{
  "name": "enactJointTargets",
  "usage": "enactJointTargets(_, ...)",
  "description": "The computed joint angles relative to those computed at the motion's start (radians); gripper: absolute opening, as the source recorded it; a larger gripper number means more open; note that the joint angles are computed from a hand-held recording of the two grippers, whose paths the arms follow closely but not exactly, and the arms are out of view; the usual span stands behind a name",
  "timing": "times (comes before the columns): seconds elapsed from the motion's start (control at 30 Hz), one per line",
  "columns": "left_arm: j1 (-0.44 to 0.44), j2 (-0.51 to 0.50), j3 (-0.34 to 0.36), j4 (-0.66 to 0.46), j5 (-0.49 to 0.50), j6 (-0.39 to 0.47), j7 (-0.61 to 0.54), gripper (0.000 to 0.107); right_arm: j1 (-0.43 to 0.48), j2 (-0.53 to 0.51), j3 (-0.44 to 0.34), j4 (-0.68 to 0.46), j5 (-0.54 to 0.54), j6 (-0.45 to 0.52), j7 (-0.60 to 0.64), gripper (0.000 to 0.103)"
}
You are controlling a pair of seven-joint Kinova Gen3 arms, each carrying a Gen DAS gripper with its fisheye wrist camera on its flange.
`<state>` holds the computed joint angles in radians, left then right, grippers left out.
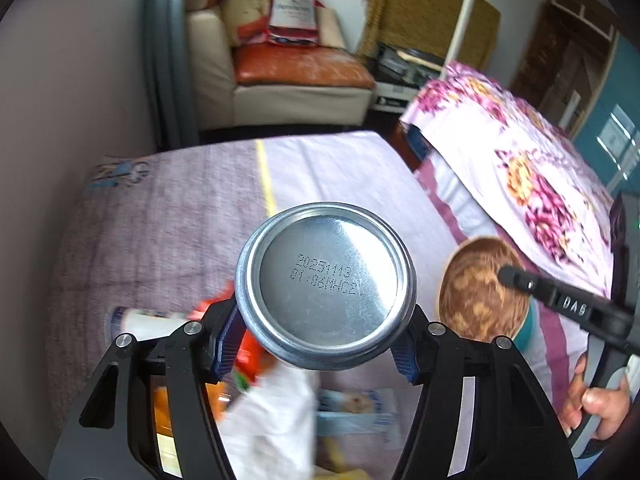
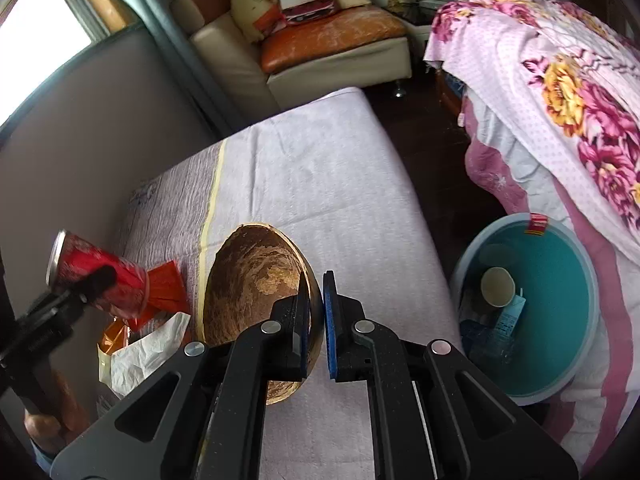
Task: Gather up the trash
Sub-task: 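Carry the red can and wooden bowl toward the teal bin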
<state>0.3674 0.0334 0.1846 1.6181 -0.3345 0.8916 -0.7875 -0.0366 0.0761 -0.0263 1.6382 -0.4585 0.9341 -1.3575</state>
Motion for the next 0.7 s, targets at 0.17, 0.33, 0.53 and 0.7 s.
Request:
enactJointTargets(0.17,0.054,0.066,0.019,-0.064,-0.015,0.036,0.008,0.062,0.06,-0.019,0.036,0.028,-0.079,0.006,0.081,0.007)
enactJointTargets(0.33,0.127,0.148,0.011,-0.152,-0.031,0.085,-0.002,0.062,0.122,-0.031,0.074,0.061,-0.148,0.004,0.152,0.007)
enactJointTargets(0.53,0.219,0.257,-0.005,-0.272,-0.009,0.116,-0.029,0.062,0.213,-0.043,0.133,0.093,-0.191,-0.001,0.217,0.007)
enactJointTargets(0.7,0.292,0.371,-0.02,-0.405,0.017,0.145,-0.086,0.062,0.297,-0.034,0.18,0.105,-0.196,-0.007,0.254,0.007)
